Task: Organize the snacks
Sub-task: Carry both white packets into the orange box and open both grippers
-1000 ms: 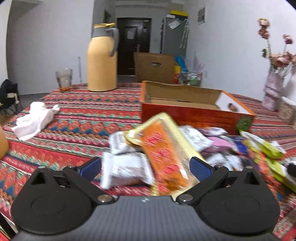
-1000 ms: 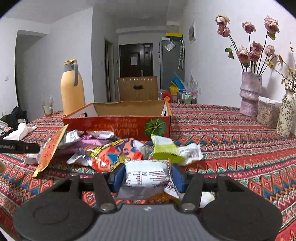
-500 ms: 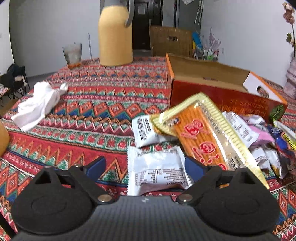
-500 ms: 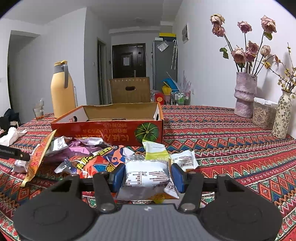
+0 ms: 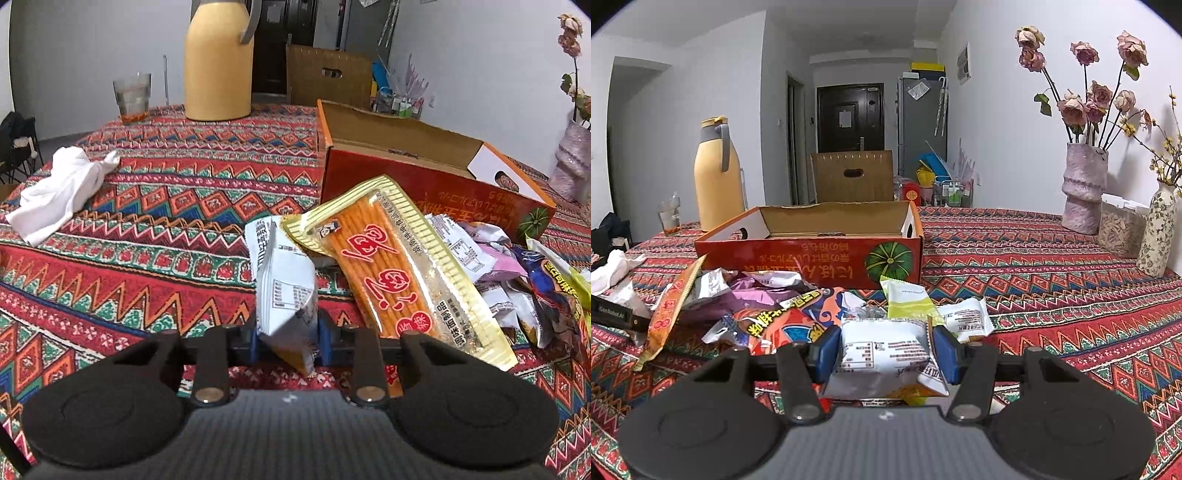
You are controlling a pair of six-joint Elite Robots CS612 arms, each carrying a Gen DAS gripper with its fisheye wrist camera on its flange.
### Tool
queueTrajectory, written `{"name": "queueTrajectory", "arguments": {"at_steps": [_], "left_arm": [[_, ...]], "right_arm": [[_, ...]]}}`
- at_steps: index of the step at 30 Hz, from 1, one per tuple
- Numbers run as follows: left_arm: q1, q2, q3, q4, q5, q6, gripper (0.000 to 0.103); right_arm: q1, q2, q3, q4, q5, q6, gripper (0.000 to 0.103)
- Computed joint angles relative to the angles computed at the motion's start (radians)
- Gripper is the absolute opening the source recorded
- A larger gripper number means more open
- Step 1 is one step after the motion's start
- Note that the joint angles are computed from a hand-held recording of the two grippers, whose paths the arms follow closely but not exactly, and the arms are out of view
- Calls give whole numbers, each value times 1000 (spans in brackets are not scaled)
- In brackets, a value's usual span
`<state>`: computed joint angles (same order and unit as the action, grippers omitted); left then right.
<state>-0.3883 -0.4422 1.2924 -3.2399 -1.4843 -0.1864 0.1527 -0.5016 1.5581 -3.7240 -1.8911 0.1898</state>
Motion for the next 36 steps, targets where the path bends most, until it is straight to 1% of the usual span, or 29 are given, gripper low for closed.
{"name": "queueTrajectory", "arguments": {"at_steps": [12, 19, 28, 32, 36], "left_arm": [[-9, -30, 46, -117, 39, 24, 29], [-18, -34, 24, -160, 39, 40, 29], [-36, -9, -74, -158, 33, 66, 29], [-43, 13, -136, -133, 29, 72, 29], [-49, 42, -214, -94, 28, 75, 29]], "right_arm": [[4, -11, 6, -38, -5, -18, 54], [-2, -10, -29, -50, -3, -48, 54], [-17, 12, -135, -14, 5, -106, 54], [-26, 30, -200, 18, 18, -124, 54], [-35, 46, -267, 72, 41, -122, 54]]}}
